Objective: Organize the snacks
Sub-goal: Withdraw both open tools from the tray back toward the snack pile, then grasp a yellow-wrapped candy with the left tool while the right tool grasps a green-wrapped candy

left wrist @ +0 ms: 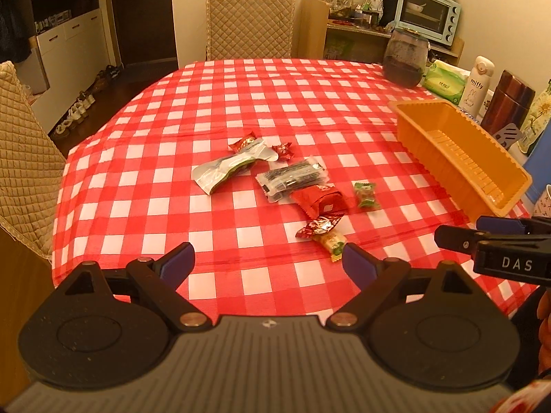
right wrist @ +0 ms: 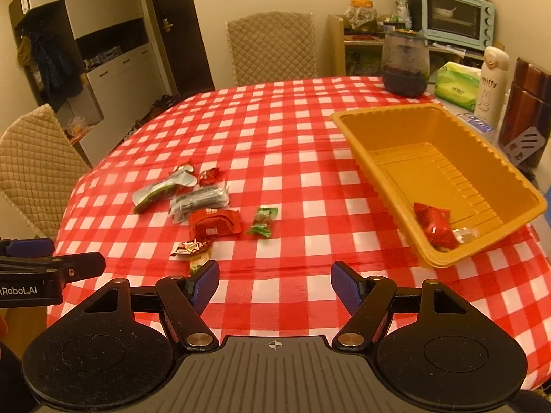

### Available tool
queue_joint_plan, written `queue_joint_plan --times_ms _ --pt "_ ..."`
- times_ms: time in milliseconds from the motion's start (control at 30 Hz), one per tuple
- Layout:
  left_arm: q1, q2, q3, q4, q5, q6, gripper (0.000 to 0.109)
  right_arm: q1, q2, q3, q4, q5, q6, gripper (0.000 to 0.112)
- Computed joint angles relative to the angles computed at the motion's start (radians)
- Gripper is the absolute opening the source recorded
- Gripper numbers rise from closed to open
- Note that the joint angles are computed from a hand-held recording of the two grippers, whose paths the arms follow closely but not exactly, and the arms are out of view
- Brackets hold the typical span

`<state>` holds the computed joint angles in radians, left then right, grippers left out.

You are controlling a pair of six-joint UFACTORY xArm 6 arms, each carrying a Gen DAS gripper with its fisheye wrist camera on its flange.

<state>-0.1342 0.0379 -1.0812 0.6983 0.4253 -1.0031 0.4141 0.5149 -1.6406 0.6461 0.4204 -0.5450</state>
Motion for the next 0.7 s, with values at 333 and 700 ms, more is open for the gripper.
queue_joint_plan --times_ms 333,700 --pt "0.023 0.138 -0.067 -0.137 -0.086 0.127 0.081 -0.007 0.118 -0.119 -0.082 0.022 0.081 0.072" --pt "-0.002 0.295 -0.17 -0.326 -0.184 0.204 0.042 -0.028 0.217 -0.23 -0.145 0.055 0.157 0.072"
